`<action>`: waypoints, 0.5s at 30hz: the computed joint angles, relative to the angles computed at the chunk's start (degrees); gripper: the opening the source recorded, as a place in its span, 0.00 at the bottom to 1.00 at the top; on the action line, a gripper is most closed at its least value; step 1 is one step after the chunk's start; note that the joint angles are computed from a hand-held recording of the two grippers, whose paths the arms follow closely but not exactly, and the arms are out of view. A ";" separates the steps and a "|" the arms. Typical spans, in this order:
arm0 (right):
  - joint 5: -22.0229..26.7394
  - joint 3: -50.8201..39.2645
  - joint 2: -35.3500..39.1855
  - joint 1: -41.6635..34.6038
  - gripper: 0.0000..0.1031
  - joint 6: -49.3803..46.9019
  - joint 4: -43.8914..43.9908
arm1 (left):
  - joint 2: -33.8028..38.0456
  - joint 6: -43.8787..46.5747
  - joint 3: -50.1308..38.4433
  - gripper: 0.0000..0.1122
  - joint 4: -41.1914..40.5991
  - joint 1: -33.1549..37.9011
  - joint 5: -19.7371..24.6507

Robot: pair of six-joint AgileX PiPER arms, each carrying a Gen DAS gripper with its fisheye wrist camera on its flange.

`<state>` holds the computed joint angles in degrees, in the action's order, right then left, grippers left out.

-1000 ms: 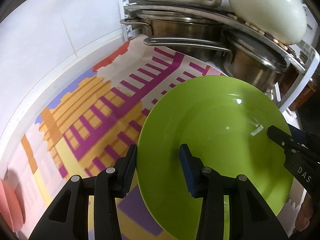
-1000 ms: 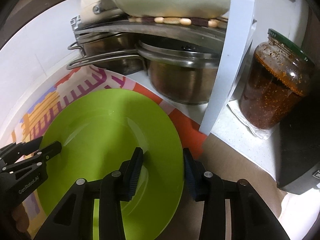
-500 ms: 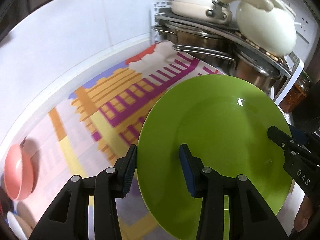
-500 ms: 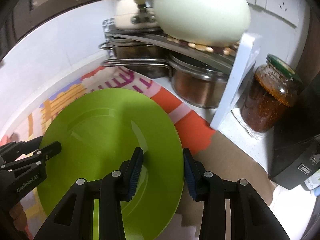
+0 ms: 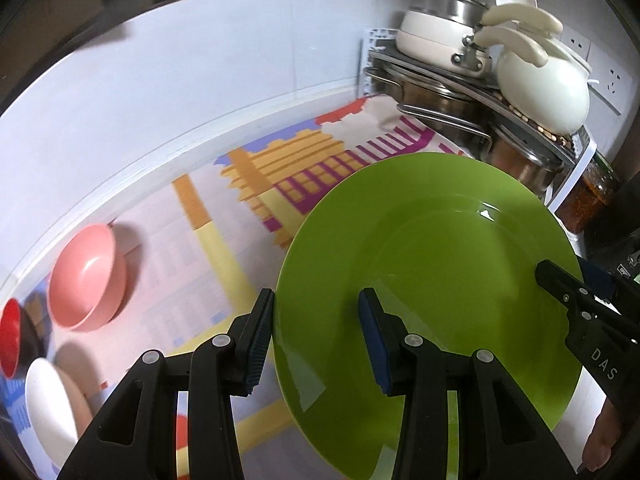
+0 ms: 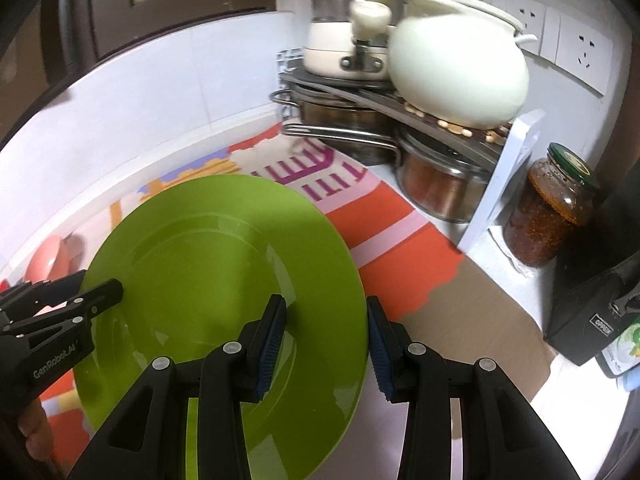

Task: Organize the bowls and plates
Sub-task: 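Lift the green plate with both grippers and carry it toward the sink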

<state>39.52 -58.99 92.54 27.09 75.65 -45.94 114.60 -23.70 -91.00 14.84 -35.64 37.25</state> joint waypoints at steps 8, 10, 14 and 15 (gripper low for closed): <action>3.69 -1.07 -1.10 6.67 0.40 2.94 -0.58 | -9.11 -3.65 11.45 0.38 2.90 1.44 -3.46; 4.85 -1.64 -1.09 8.64 0.40 3.72 -0.74 | -11.76 -4.14 14.98 0.38 3.39 2.32 -4.60; 6.80 -2.26 -0.79 12.43 0.40 6.03 -1.78 | -15.96 -3.65 20.25 0.38 2.92 4.27 -6.03; 7.33 -2.49 -0.60 13.36 0.40 6.59 -2.03 | -17.10 -3.43 21.61 0.38 2.81 4.82 -6.37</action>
